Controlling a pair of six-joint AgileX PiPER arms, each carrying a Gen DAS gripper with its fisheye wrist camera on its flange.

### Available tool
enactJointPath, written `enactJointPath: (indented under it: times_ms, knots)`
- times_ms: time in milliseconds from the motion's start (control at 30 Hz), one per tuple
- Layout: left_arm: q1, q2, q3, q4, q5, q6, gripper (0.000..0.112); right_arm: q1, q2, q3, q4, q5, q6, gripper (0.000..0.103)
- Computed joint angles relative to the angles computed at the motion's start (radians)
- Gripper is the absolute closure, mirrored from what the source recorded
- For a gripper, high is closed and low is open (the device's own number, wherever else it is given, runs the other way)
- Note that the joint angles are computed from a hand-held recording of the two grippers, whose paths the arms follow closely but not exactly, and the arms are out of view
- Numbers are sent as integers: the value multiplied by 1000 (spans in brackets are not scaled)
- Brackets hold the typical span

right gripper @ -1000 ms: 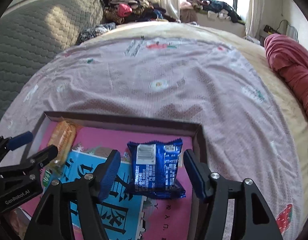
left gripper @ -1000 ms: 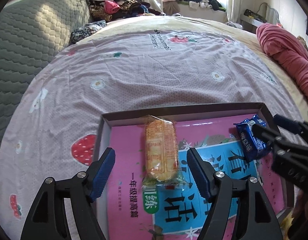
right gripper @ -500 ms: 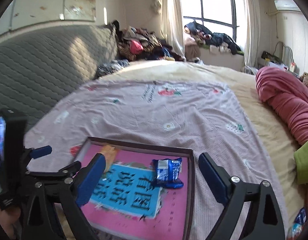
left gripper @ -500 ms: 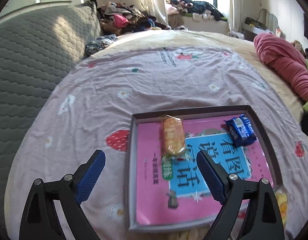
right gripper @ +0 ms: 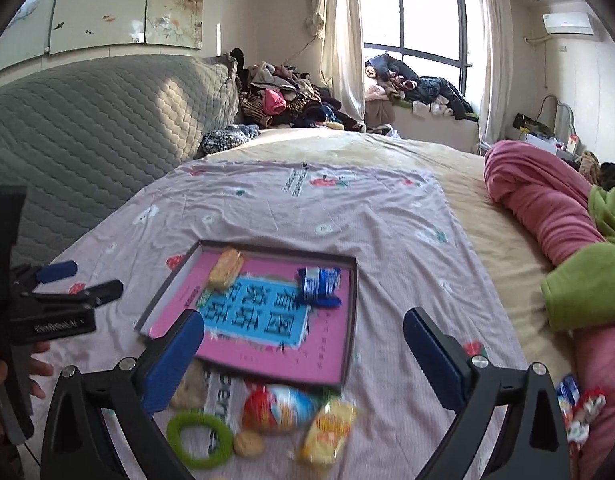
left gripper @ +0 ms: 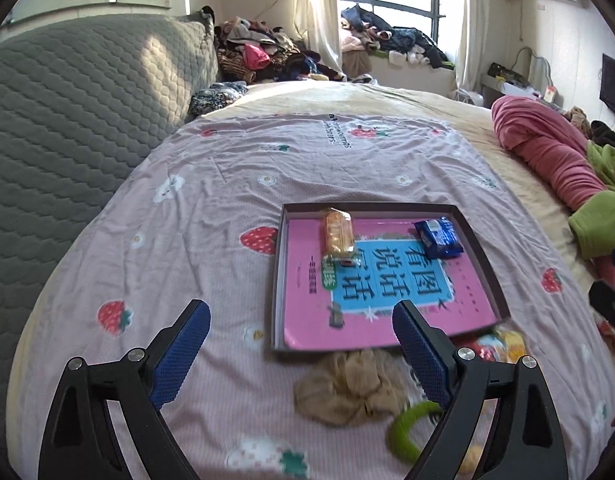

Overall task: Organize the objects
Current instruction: 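Withdraw both grippers from the tray toward the remaining snacks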

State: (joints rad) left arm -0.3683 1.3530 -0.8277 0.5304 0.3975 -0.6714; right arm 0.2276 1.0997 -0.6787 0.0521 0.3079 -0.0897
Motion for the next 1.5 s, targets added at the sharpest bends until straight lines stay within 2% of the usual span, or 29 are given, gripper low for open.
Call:
enactJointPath:
  times_ms: [167, 300, 467, 767, 1000, 1333, 1500]
  knots:
    - [-61, -109, 81, 7, 58, -35, 19, 7, -98, 61, -17, 73, 25, 2]
    - [-98, -180, 118, -7, 90, -34, 19, 76, -176, 93, -160, 125, 188, 2]
    - [-156, -274, 136, 31, 174, -85, 19, 171, -237, 92, -295, 205, 353, 1]
    - [-271, -419, 169, 58, 315, -135, 19, 454, -318, 95, -585, 415, 729, 1]
    - [-351, -485, 221, 84, 386, -207, 19, 668, -374, 114, -721, 593, 931, 1]
    - [-543, -479, 299, 181, 443, -441, 19, 732, -458, 161, -744, 709, 958, 1]
    - [-613, -429, 315, 217, 438, -533, 19, 711, -496, 191, -736, 724, 930, 1]
